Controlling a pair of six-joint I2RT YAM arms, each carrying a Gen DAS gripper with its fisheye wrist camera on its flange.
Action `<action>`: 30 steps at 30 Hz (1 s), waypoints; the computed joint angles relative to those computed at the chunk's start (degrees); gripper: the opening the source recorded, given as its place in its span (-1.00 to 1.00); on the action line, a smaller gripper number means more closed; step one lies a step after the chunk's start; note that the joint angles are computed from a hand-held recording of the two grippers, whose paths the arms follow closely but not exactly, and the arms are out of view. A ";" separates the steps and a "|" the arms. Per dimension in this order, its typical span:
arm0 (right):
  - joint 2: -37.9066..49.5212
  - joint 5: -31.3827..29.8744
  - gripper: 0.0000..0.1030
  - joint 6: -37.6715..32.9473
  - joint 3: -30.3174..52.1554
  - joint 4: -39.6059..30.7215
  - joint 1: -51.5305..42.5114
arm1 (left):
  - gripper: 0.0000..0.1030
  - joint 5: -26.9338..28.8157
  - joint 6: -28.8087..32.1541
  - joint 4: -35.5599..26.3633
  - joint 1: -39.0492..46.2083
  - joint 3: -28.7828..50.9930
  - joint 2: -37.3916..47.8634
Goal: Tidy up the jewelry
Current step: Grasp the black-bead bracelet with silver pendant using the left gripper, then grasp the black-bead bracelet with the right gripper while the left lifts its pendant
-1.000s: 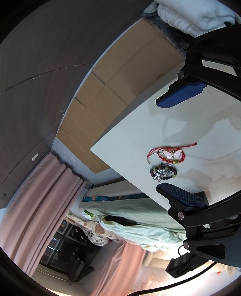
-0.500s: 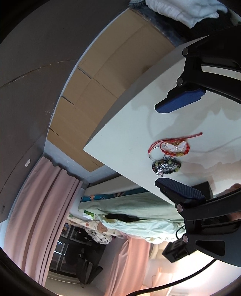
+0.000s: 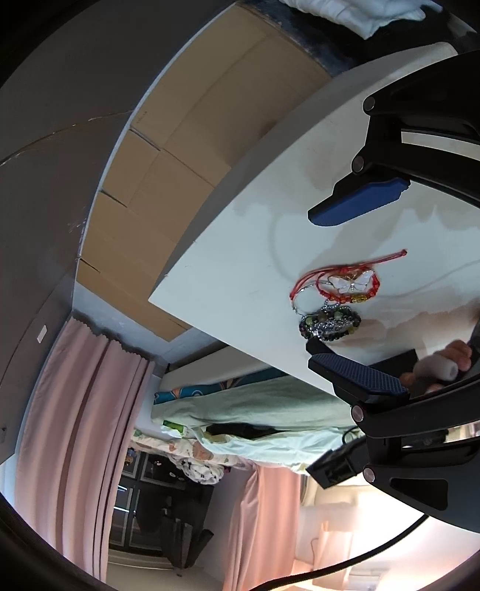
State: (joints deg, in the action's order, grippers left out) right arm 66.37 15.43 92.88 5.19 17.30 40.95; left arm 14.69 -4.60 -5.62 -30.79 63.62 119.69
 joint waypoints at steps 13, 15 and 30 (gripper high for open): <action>1.43 -0.74 0.42 -0.82 -0.05 1.93 -0.09 | -0.90 7.88 -1.63 2.08 3.79 -3.59 -4.31; 1.88 -0.74 0.42 -1.19 0.34 1.98 0.18 | -0.91 9.55 -1.86 1.65 4.66 -4.21 -5.78; 13.26 -1.43 -0.25 -9.47 9.02 3.43 2.14 | -0.91 18.80 -2.45 0.24 11.35 -12.56 -26.68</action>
State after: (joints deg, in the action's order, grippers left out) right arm 79.63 14.01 83.41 14.22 20.72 43.09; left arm 33.49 -7.05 -5.37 -19.44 51.06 93.00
